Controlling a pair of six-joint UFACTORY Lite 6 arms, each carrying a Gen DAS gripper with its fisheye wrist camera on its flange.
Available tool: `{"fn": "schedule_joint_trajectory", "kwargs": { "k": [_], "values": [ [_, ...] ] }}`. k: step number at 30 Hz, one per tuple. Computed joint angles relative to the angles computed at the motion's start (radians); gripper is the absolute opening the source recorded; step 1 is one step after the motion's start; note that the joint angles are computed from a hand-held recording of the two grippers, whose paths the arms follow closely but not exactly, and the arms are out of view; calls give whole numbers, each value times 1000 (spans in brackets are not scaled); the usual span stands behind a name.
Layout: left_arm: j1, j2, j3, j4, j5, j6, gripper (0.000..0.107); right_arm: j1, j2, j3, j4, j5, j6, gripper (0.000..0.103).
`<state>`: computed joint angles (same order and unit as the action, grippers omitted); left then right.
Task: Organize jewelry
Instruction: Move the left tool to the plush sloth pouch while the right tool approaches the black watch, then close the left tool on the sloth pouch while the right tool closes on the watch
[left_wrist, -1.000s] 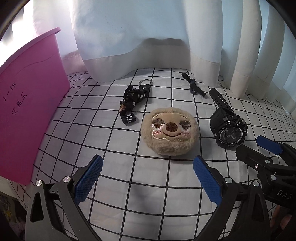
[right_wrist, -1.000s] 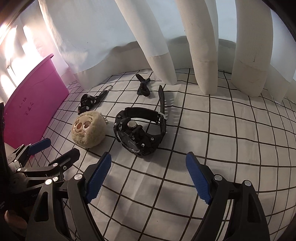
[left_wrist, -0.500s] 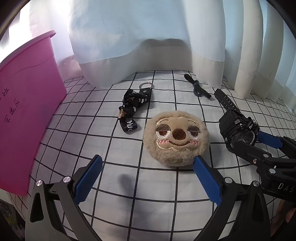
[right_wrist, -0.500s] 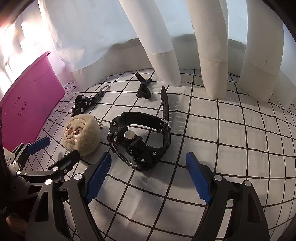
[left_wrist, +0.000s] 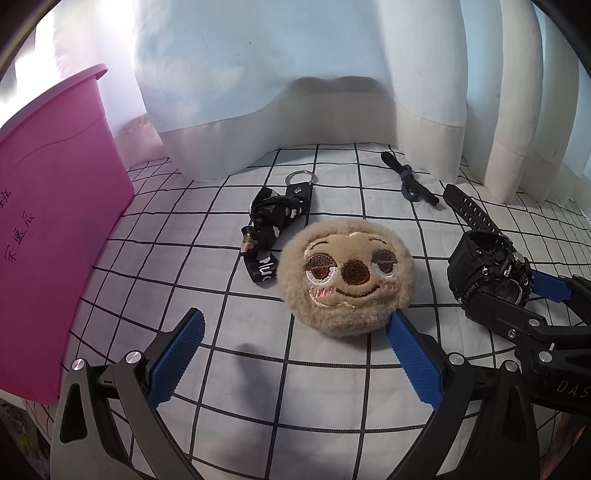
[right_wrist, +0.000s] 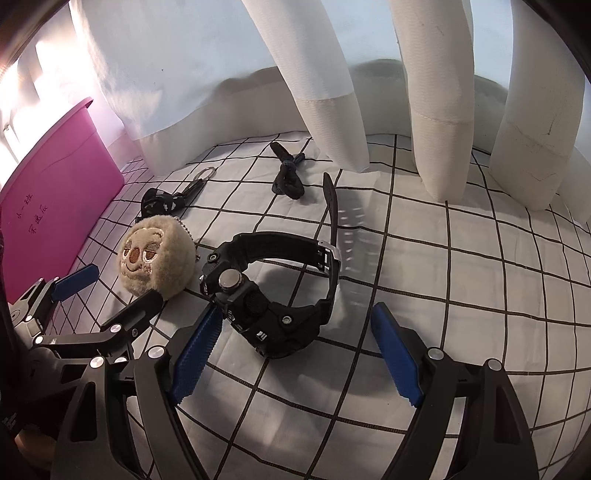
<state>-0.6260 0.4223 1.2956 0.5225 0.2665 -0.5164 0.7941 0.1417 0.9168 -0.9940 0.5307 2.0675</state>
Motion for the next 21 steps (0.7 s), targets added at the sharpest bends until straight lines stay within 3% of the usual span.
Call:
{"fn": "schedule_joint_trajectory", "kwargs": {
  "k": [12,18,21],
  "values": [
    [14,58,76,64,26,-57,97,-27,84,99,71,31,-117,83],
    [49,112,141,-168,17,168,97,-66,95,109,62,4,-131,86],
    [54,142,172,-179,14,169,97,-74,110,116,19,8,-96,86]
  ]
}}
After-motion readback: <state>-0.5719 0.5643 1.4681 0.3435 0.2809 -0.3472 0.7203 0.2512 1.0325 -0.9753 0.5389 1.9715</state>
